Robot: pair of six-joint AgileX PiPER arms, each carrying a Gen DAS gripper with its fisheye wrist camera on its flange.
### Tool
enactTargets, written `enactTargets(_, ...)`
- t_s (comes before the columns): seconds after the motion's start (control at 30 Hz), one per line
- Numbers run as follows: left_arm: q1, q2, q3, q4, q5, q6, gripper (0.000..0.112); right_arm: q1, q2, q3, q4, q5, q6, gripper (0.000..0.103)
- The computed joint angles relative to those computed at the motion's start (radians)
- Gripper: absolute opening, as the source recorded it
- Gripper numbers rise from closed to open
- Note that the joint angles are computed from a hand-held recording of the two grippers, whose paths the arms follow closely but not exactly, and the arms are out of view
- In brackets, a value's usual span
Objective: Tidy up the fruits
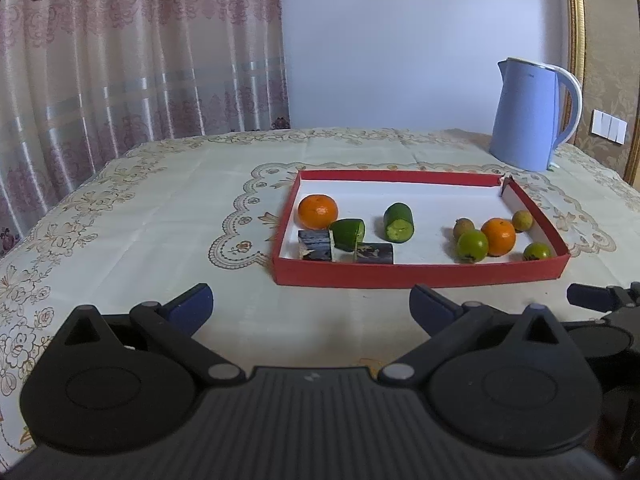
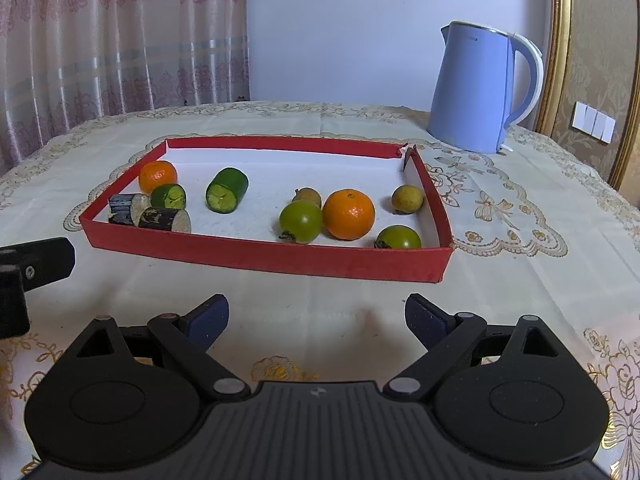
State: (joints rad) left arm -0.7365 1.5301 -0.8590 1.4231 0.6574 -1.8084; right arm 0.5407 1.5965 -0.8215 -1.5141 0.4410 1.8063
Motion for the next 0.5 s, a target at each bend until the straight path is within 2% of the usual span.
enactTargets(0.27,0.016,-0.004,0.007,0.027,-0.05,-0.031,0.103,0.005,0.009,-0.005,-0.021,0.015,0.012,0.096)
enactTargets(0.5,-0.005,0.006,0.009,0.054,-0.017,-0.045,0.103,0.01,0.012,-0.004,-0.037,0.027,0.032,0.096)
